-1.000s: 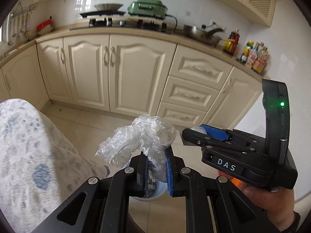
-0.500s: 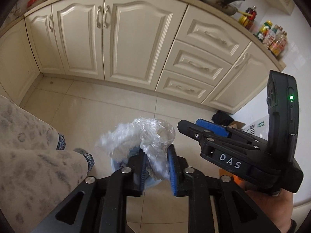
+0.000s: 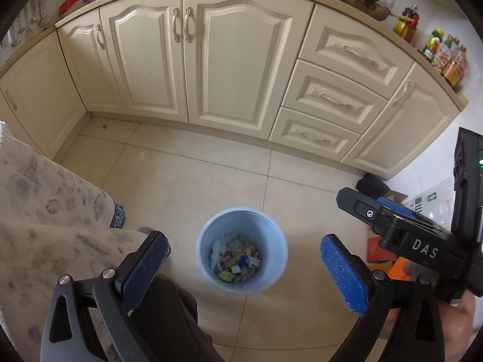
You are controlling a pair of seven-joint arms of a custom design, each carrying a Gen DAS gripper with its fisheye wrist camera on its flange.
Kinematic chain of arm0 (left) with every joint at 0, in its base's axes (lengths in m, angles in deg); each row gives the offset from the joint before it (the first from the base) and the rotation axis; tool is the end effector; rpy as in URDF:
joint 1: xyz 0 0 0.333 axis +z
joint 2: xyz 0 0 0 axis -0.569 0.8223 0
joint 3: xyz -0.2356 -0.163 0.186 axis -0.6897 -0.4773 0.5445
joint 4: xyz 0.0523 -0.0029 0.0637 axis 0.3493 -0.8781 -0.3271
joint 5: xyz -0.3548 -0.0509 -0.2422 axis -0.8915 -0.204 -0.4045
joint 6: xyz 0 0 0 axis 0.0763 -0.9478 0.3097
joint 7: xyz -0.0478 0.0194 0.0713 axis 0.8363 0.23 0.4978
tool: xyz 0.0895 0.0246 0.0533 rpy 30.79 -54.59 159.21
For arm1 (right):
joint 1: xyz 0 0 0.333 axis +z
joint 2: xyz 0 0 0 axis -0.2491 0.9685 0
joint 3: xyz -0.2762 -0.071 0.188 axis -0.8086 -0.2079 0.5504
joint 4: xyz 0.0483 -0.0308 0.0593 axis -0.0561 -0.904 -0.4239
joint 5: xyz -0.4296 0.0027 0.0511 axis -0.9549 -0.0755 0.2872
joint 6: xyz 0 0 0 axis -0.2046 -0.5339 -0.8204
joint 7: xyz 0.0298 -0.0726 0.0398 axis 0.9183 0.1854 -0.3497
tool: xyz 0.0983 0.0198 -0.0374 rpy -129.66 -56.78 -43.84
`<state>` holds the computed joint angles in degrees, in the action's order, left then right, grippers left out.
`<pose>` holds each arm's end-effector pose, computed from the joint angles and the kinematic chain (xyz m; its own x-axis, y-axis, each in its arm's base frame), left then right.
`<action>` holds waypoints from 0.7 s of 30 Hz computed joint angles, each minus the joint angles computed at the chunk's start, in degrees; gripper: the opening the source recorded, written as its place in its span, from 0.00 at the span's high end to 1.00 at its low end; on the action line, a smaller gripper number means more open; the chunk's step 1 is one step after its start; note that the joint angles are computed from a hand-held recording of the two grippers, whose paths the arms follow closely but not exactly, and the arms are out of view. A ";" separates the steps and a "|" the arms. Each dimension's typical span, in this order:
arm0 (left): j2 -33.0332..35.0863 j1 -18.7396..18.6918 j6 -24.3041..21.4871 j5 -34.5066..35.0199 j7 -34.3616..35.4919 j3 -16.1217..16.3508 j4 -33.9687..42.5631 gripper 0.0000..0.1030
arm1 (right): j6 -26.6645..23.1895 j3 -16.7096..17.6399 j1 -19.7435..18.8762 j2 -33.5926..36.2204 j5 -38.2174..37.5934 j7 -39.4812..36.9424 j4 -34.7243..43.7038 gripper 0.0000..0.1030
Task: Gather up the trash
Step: 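Move both tools back to the table above the two ginger pieces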
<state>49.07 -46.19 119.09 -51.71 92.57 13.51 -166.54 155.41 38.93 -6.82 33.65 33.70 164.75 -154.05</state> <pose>0.5506 -0.2249 0.6495 -0.3779 -0.9155 0.1381 -0.8431 0.2786 -0.4599 0.4806 0.1451 0.5580 -0.3091 -0.8862 -0.3451 -0.7616 0.4479 -0.4682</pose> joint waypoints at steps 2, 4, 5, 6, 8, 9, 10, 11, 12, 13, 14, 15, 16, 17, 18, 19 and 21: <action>-3.23 -0.09 1.44 -1.45 1.08 0.52 -3.44 0.02 | -0.13 0.24 -0.25 -0.67 -0.38 0.57 -0.02 0.00; -4.98 -0.48 2.26 -2.55 1.73 1.01 -4.42 0.02 | 0.02 0.49 -0.47 -1.69 -0.62 1.24 -0.18 0.00; -7.24 -0.58 2.68 -3.68 3.30 1.91 -6.32 0.02 | -0.01 0.70 -0.59 -2.11 -0.78 1.58 -0.06 0.00; -8.44 -0.77 3.16 -3.98 3.71 2.23 -7.04 0.02 | 0.04 0.87 -0.70 -2.52 -0.94 1.84 0.00 0.00; -12.15 -0.94 4.15 -4.71 4.94 3.49 -9.25 0.02 | 0.11 1.54 -1.13 -3.31 -1.65 2.70 0.79 0.00; -13.62 -1.04 4.62 -4.90 5.08 4.02 -9.90 0.01 | 0.09 1.91 -1.25 -3.84 -2.00 3.11 0.94 0.00; -15.51 -1.18 4.95 -5.45 5.66 4.96 -10.99 0.01 | 0.09 2.29 -1.39 -4.11 -2.48 3.35 1.54 0.00; -17.17 -1.31 5.36 -5.98 6.14 5.88 -11.82 0.01 | 0.07 2.76 -1.52 -4.29 -3.05 3.60 2.36 0.00; -18.78 -1.36 6.03 -6.28 6.36 6.60 -12.52 0.01 | 0.00 3.23 -1.59 -4.25 -3.61 3.81 3.31 0.00; -20.40 -1.23 6.62 -6.16 6.41 7.21 -13.20 0.01 | -0.05 3.62 -1.50 -4.09 -4.11 3.81 4.46 0.00; -22.78 -1.15 6.79 -6.07 6.93 8.18 -14.63 0.01 | -0.04 4.06 -1.39 -3.87 -4.67 3.82 5.63 0.00; -24.41 -1.02 7.31 -5.88 7.14 8.97 -15.32 0.01 | -0.08 4.63 -1.29 -3.48 -5.41 3.83 7.05 0.00; -26.03 -0.80 7.77 -5.64 7.22 9.79 -15.98 0.01 | -0.21 5.04 -1.12 -2.94 -6.01 3.81 8.34 0.00; -27.65 -0.60 7.85 -5.38 7.49 10.79 -16.61 0.01 | -0.24 5.48 -0.77 -2.27 -6.65 3.58 9.92 0.00; -29.55 -0.26 8.29 -5.04 7.58 11.60 -17.58 0.01 | -0.14 5.78 -0.32 -1.63 -7.17 3.27 11.29 0.00; -31.14 0.12 8.68 -4.57 7.74 12.47 -18.32 0.01 | -0.02 6.39 0.17 -0.60 -7.95 2.99 13.24 0.00; -34.77 1.47 9.34 -3.18 7.88 14.32 -20.00 0.01 | 0.17 7.30 1.28 1.29 -9.45 2.39 16.49 0.00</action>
